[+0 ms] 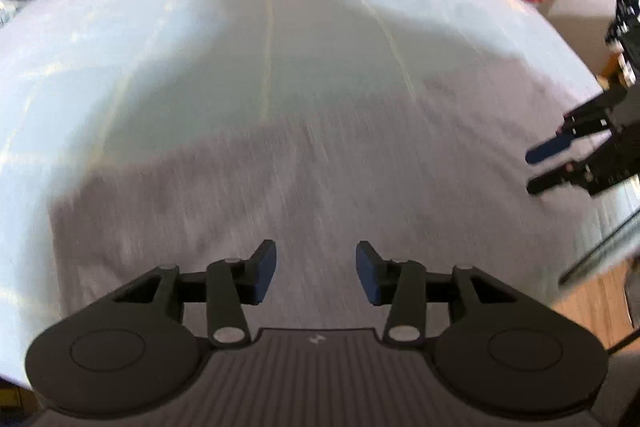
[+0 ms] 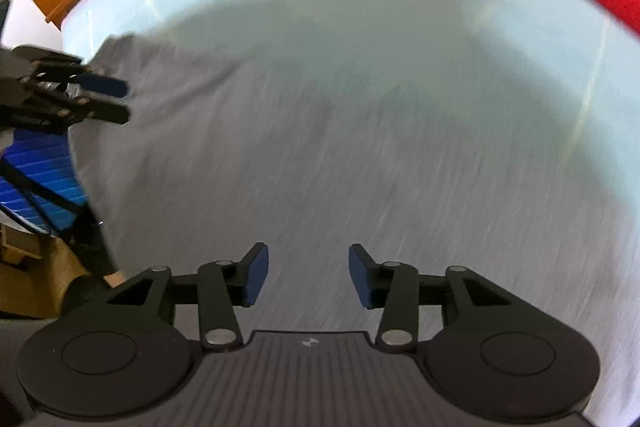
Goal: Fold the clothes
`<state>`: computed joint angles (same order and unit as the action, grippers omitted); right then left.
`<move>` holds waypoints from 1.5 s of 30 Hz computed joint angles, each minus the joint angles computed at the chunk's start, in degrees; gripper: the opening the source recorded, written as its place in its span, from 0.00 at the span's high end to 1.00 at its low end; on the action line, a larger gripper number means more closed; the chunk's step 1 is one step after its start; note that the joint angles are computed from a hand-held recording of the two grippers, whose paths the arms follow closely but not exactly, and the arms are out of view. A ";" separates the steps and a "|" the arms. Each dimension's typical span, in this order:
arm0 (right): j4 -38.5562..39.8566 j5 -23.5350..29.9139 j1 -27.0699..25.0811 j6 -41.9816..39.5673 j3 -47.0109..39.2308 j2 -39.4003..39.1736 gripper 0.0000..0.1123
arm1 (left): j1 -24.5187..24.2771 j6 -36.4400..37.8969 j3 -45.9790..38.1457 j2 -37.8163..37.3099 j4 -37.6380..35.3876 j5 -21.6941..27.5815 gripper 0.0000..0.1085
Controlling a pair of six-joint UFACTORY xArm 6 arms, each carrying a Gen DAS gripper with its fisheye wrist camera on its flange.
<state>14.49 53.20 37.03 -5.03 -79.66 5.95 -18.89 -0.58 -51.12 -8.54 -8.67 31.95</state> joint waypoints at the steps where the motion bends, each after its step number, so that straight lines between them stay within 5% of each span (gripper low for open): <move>1: -0.64 -0.03 0.48 1.82 1.14 -0.49 0.56 | -0.31 0.68 0.82 0.10 -0.44 0.07 0.59; 5: -5.15 -2.03 1.84 7.14 3.96 -0.85 0.56 | -0.37 -6.42 1.96 1.53 11.08 1.04 0.54; 8: -9.23 -3.90 1.94 8.40 5.59 -1.19 0.56 | 0.31 -19.57 1.46 -0.16 24.31 6.44 0.54; 12: -9.39 -4.02 0.80 5.77 6.54 -2.07 0.56 | -0.04 -32.64 0.55 -2.71 28.28 11.05 0.60; 21: -1.94 -8.60 -0.27 -12.04 16.38 -12.19 0.40 | -5.88 -59.22 6.05 -8.19 29.58 2.09 0.56; 25: -3.85 -11.37 -0.24 -9.51 20.99 -13.59 0.39 | -5.03 -54.87 6.71 -4.55 27.74 -2.85 0.56; 29: -5.01 -19.70 1.05 -5.96 27.36 -15.17 0.21 | -4.04 -49.31 9.20 -2.18 25.37 -8.69 0.55; 33: -13.74 -24.65 3.52 6.09 28.39 -13.22 0.08 | -3.23 -42.72 12.00 -3.03 21.13 -13.82 0.51; 40: -23.28 -26.98 4.33 18.13 29.18 -12.67 0.08 | -2.29 -31.85 12.33 -4.08 11.32 -14.65 0.50; 45: -16.69 -27.93 3.30 8.32 30.95 -14.35 0.08 | -2.31 -42.18 14.19 -8.89 22.71 -7.73 0.51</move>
<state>-2.20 25.27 40.34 3.29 -48.71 -8.39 -21.19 -42.76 -36.94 -17.43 14.04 24.22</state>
